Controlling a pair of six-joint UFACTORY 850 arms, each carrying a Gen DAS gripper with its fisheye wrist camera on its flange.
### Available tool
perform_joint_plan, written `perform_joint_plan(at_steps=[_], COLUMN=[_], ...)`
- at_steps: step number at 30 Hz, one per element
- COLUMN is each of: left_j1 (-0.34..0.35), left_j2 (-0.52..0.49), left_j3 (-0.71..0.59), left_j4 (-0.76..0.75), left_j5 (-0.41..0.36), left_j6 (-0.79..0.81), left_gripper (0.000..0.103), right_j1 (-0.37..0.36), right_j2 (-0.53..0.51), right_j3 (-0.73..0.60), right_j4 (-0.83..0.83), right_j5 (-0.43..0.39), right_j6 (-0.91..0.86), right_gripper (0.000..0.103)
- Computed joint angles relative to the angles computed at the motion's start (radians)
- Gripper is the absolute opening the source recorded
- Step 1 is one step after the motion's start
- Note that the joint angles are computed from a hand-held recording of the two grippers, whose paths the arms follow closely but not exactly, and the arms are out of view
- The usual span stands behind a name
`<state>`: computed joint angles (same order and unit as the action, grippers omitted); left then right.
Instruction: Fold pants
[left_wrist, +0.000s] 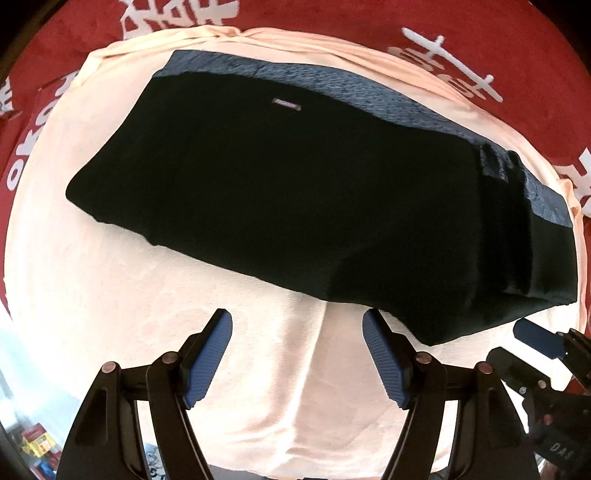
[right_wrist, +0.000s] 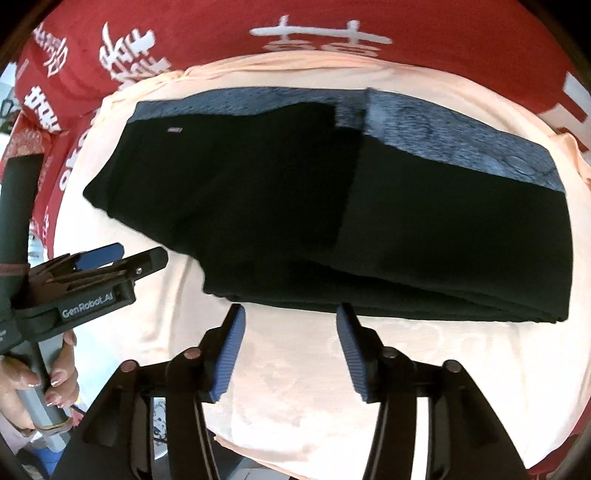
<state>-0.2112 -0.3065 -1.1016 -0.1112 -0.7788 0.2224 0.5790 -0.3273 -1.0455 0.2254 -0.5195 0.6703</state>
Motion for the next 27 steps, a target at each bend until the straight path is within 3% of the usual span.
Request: perform_joint_plan(at_steps=[11, 16, 24, 27], left_j1=[0.180, 0.271, 0.323, 0.330], left_j2=[-0.052, -0.078, -0.143, -0.168], left_j3=[-0.069, -0.076, -0.081, -0.085], left_j4=[-0.140, -0.371, -0.702, -0.810], left_j5=[0.050, 0.046, -0.075, -0.083], left_j6=[0.026, 0.171, 0.348, 0.365], left_gripper=[0.074, 0.074, 0.074, 0.074], right_j1=[0.012, 0.013, 0.010, 0.007], right_j2=[-0.063, -0.085, -0.112, -0.117], right_j3=[-0.079, -0.102, -0.136, -0.140], right_j4=[0.042, 0.077, 0.112, 0.121], right_j5=[-0.040, -0.048, -0.072, -0.076], right_j6=[-0.087, -0.124, -0.175, -0.190], right_gripper=[0.057, 0.057, 0.057, 0.057])
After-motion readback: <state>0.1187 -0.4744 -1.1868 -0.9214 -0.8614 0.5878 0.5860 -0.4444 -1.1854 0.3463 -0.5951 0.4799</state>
